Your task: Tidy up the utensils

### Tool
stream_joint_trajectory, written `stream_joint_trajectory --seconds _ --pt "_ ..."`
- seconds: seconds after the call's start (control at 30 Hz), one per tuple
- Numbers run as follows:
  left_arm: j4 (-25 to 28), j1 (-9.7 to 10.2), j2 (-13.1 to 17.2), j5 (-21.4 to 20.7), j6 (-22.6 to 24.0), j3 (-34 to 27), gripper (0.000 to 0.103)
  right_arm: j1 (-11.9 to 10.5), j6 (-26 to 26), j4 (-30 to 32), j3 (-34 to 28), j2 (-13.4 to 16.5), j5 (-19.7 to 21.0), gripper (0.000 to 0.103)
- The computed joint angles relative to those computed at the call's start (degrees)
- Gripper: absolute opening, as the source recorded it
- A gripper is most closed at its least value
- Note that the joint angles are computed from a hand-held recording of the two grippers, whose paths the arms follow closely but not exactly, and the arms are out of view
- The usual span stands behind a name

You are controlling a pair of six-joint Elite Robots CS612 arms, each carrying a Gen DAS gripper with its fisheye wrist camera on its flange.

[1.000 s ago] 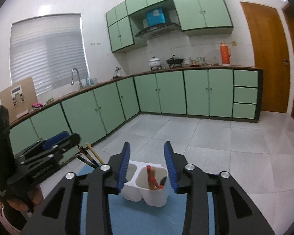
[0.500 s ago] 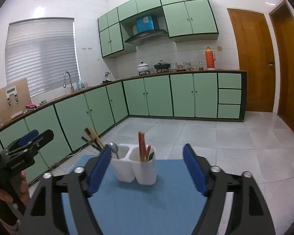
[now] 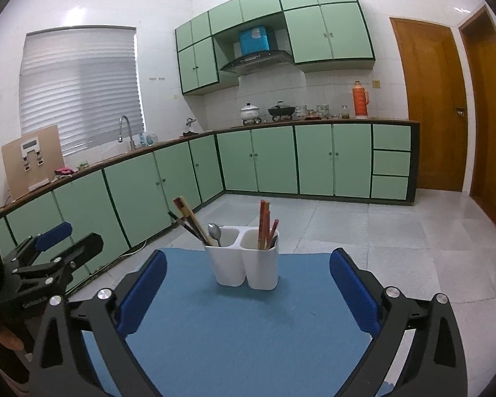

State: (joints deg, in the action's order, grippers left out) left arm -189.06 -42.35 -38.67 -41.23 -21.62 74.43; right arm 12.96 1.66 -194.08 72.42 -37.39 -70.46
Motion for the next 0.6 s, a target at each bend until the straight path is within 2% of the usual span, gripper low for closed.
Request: stream_joint_trajectory --seconds 0.6 --pt "-3.79 -2.14 -2.29 3.29 1.19 3.87 0.098 0.38 -1.22 -4.63 4.92 -2.81 1.17 0.097"
